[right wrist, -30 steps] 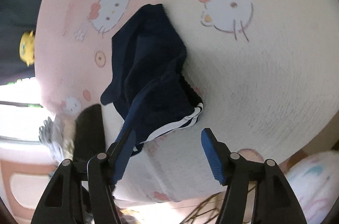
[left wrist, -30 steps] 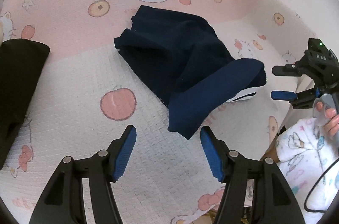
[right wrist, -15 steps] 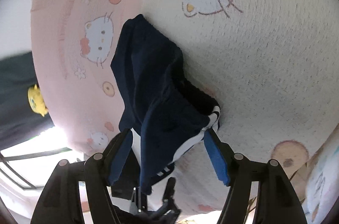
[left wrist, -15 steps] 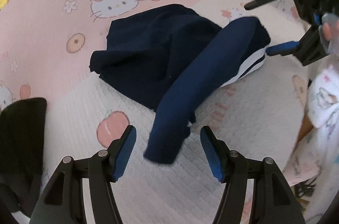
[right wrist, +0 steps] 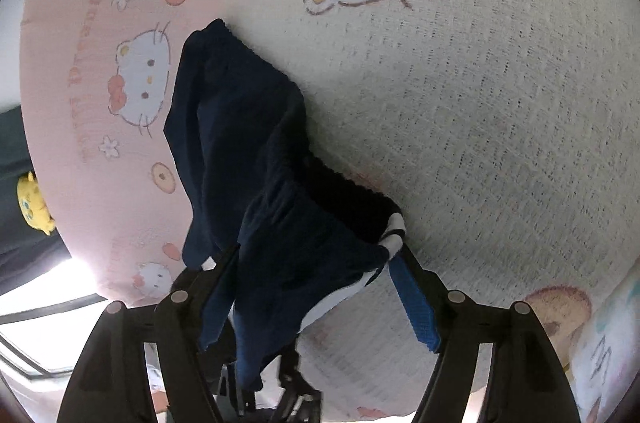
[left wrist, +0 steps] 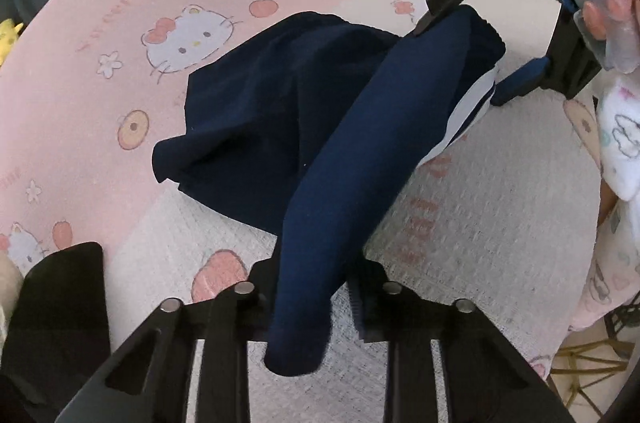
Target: Fold clothes
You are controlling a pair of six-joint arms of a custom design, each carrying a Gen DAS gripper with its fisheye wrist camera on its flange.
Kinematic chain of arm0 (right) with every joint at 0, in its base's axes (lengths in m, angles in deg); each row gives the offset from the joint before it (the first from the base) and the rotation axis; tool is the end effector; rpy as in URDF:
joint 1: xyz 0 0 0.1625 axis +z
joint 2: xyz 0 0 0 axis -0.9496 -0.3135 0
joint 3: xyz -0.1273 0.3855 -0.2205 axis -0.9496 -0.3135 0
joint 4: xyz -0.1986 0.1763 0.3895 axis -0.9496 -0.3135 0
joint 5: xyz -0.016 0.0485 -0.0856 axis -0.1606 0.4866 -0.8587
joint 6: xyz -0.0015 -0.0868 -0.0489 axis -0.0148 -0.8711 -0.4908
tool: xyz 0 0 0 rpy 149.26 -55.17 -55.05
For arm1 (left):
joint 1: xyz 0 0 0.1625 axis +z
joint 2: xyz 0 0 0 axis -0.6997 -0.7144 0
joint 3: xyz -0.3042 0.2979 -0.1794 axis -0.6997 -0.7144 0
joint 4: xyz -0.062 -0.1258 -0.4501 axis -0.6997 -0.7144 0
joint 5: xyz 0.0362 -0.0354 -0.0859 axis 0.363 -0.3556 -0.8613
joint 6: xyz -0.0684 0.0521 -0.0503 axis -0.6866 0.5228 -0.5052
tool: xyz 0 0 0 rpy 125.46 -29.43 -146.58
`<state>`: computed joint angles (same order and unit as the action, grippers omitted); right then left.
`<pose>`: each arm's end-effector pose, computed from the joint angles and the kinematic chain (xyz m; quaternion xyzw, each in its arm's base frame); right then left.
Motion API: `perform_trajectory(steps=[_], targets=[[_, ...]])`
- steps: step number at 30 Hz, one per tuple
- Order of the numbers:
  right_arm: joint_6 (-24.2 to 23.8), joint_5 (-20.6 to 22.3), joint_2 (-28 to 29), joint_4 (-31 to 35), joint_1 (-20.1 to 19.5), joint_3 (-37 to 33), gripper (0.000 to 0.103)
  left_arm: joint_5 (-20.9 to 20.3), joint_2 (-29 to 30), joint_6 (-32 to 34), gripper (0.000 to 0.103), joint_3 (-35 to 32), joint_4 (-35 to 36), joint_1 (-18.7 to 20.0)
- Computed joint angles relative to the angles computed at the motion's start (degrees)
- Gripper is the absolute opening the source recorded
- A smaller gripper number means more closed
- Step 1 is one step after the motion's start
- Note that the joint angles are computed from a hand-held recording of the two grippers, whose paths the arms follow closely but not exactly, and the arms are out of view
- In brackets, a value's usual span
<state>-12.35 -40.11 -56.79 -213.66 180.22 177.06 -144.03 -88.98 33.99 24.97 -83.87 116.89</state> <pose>0.3304 -0.6923 -0.0329 0.4446 0.8256 -0.3428 0.0554 -0.0365 -0.7231 0.3175 0.5740 0.7455 -0.1081 0.3210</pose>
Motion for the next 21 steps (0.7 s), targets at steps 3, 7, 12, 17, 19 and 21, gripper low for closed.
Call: perform_trajectory(steps=[3,7,12,17,19,21], targets=[[-2.4,-2.3,-0.2,4.5,0.5,-1.1,0.049,0.5,-0.2,3.1,0.016,0.8,-3.3,-0.6],[-7.5,-3.6,-0.1,5.0,0.9,-1.8,0.019,0.9,0.0,7.1,0.013,0.7,-7.5,-1.5],[-20.1,-6.0,-0.6,-2.5,3.2,-1.7,0.018,-2.0,-1.4,13.1,0.012,1.2,-13.4,-3.0],[-18.4,-6.6,-1.8,1.3,3.4,-0.2,0.018,-4.2,-3.6,16.4,0.012,2.5,-12.1,-3.6],[-15.9,-5.9,-2.1,3.3,2.9,0.4,0.018,-3.3,-3.8,18.5,0.012,3.9,-13.7,-3.6],[-15.1,-5.8,-2.1,4.6,2.8,0.6,0.018,-3.7,-4.2,18.8,0.012,4.7,-13.7,-3.2]])
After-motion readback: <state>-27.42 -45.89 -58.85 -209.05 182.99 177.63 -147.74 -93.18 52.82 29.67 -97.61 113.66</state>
